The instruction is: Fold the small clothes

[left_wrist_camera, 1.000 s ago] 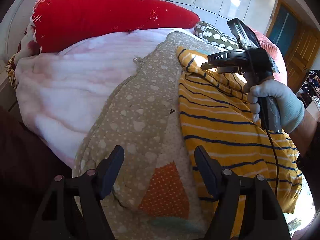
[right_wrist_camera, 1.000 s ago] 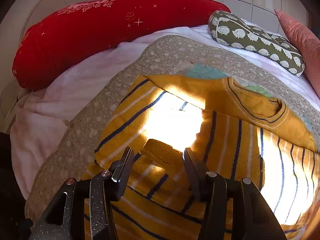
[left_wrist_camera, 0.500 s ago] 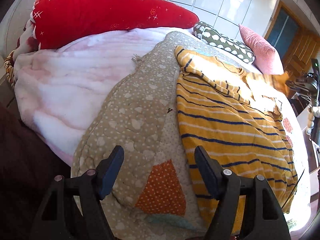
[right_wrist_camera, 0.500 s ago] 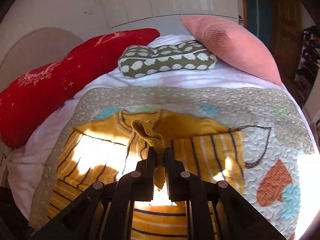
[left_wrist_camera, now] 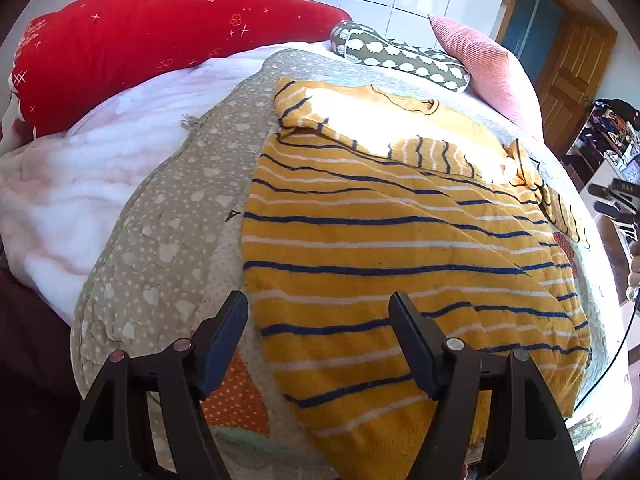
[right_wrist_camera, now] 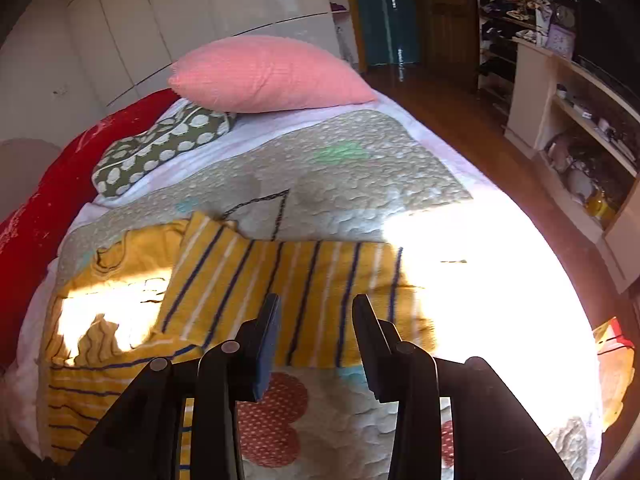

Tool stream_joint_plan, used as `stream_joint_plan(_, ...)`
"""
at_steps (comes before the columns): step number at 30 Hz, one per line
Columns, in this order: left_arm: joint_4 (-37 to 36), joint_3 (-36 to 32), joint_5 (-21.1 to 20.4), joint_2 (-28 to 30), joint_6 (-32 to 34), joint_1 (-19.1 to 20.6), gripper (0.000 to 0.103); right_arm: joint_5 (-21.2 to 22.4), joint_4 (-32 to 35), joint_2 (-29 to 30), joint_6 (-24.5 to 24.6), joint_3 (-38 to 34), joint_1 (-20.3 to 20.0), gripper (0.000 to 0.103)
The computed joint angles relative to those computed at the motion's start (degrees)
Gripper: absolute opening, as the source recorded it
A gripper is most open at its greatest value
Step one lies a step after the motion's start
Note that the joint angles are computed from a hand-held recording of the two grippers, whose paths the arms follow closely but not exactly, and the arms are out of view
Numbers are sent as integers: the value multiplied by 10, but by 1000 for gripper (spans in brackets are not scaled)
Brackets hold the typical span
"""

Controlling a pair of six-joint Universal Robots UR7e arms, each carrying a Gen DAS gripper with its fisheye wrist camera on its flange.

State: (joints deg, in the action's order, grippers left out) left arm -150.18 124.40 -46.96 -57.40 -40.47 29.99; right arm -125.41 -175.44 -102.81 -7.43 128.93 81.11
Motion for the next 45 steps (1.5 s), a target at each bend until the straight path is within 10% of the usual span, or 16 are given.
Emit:
stream_joint_plan(4,2,7,5,-5,-3,-6,72,172,75,64,44,-20,2,51)
stream_joint_plan(11,11,33,20,-52,-31,12,72,-31,6,276,67,-116,78,51)
stream_joint_plan(12,13,38,21,-62,-38,16,72,-34,-5,284,54,-121,75,44)
stream_joint_plan(13,18,41,25,-72,-47,19,72,-33,-25,295,41,-124,78,10)
stream_joint_plan(16,43,51,45,-104,-76,21,72,-33,-70,315,4,-131,106,6)
stream_joint_plan(20,73,68,80,-139,-100,7,72,38,-67,342,-59,-159,162,6)
stream_joint_plan(33,83,102,57,-176,-136,12,72,371,180,515,-6,-305,279,10)
stream_joint_plan(37,65,106,46,-174,-125,11,72,412,167,506,23,-288,270,42)
stream_joint_plan(45,34,98,12,-142,-100,10,72,274,41,302,26,-82,209,48)
